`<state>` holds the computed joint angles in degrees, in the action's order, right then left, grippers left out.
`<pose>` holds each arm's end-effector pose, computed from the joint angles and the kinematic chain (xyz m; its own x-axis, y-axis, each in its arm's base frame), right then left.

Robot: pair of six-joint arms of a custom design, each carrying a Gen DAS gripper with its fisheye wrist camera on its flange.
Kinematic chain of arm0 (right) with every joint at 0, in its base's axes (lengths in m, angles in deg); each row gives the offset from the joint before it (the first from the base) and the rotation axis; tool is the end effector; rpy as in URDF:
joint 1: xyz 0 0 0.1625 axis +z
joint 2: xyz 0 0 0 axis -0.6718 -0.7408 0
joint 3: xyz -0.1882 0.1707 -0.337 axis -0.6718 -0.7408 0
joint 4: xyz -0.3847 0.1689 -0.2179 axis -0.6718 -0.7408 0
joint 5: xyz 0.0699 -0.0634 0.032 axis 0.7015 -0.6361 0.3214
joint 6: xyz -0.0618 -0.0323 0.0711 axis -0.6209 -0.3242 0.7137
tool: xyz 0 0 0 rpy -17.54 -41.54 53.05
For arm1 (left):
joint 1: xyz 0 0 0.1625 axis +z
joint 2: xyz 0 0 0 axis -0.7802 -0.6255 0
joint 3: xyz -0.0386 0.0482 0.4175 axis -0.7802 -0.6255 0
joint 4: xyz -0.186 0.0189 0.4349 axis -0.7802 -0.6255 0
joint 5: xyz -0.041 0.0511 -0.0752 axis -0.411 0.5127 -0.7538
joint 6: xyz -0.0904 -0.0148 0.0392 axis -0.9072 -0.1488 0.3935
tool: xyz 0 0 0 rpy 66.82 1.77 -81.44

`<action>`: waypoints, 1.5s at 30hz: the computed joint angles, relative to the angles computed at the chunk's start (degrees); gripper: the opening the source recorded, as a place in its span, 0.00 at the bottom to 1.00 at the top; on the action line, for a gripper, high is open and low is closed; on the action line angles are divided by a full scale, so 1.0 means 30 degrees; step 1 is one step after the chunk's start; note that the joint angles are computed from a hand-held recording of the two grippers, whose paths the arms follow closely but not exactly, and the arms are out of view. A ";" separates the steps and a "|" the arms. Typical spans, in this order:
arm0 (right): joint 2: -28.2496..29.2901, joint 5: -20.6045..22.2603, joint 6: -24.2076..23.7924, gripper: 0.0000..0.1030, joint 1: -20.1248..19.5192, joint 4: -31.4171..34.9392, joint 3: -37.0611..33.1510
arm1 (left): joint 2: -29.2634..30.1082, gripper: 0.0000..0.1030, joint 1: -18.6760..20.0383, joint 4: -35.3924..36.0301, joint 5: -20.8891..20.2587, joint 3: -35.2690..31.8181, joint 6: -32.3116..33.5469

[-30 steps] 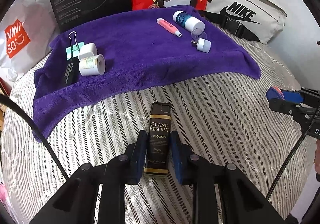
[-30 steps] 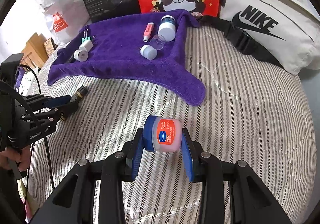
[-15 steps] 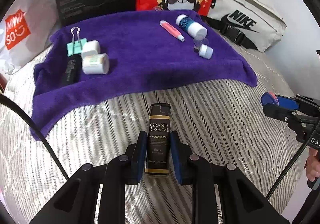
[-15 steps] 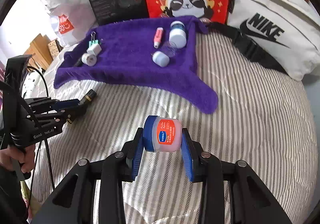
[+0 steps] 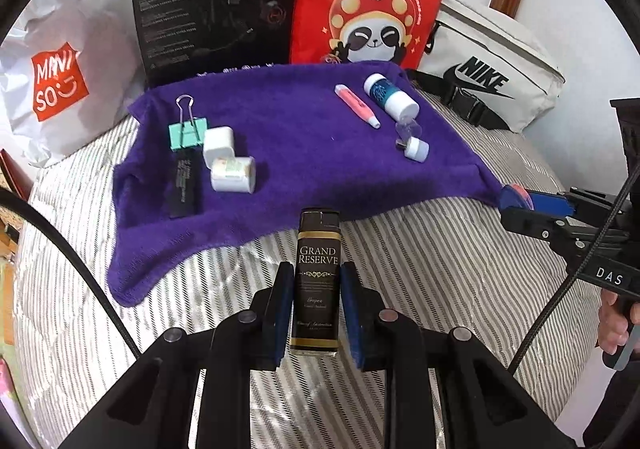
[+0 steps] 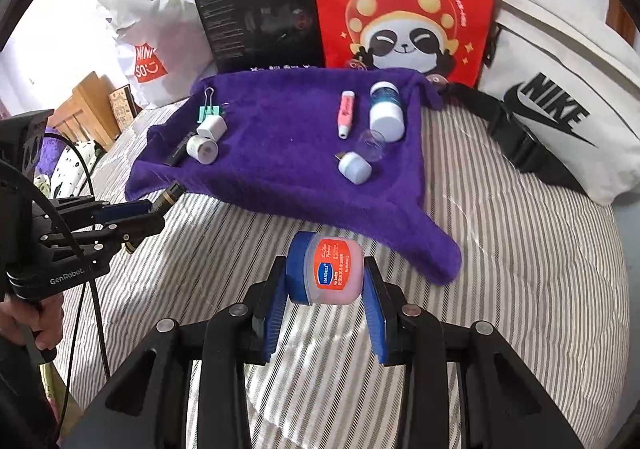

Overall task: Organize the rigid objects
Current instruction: 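Carry the tube to the towel with the left tool while the right tool lowers the tin there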

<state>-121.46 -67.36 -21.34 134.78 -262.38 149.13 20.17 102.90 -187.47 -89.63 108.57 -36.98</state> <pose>0.1134 -0.5351 0.1634 -0.7689 -0.2124 0.6031 -0.4834 0.8104 -0.3309 -0.2028 -0.5677 0.0974 -0.7295 0.3596 -0.5818 0.5625 0.7993 -0.2113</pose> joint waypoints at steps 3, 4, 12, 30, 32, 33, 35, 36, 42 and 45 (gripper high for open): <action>0.0238 0.0012 -0.0027 0.35 0.0146 0.0047 -0.0292 | -0.0056 0.22 0.0135 -0.0012 0.0013 -0.0254 0.0149; 0.0331 -0.0004 -0.0089 0.35 0.0192 0.0055 -0.0410 | -0.0064 0.22 0.0177 -0.0053 -0.0012 -0.0329 0.0208; 0.0916 0.0044 -0.0222 0.35 0.0295 0.0431 -0.1417 | 0.0366 0.22 0.0685 0.0050 -0.0097 -0.1683 0.0877; 0.3201 0.0875 0.0633 0.35 -0.0110 0.2944 -0.4846 | 0.2939 0.22 0.1753 0.0832 -0.0827 -0.5275 0.2215; 0.3462 0.1008 0.0700 0.35 -0.0225 0.3324 -0.5162 | 0.3173 0.22 0.1857 0.0927 -0.0902 -0.5563 0.2255; 0.3633 0.1028 0.0800 0.35 -0.0281 0.3621 -0.5371 | 0.3256 0.22 0.1904 0.0931 -0.0965 -0.5664 0.2278; 0.3878 0.1076 0.0887 0.35 -0.0362 0.3914 -0.5643 | 0.3380 0.22 0.1990 0.1061 -0.1040 -0.5865 0.2308; 0.4024 0.1032 0.0946 0.35 -0.0387 0.4102 -0.5807 | 0.3425 0.22 0.2016 0.1096 -0.1020 -0.5930 0.2321; 0.4750 0.0772 0.0884 0.35 -0.0470 0.4968 -0.6528 | 0.3673 0.22 0.2201 0.1412 -0.1026 -0.6367 0.2405; 0.4921 0.0807 0.0836 0.35 -0.0512 0.5019 -0.6660 | 0.3714 0.22 0.2258 0.1476 -0.1045 -0.6464 0.2430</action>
<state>-106.70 -64.94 -18.83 133.25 -247.33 129.15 31.31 109.67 -183.05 -92.76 89.18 -29.69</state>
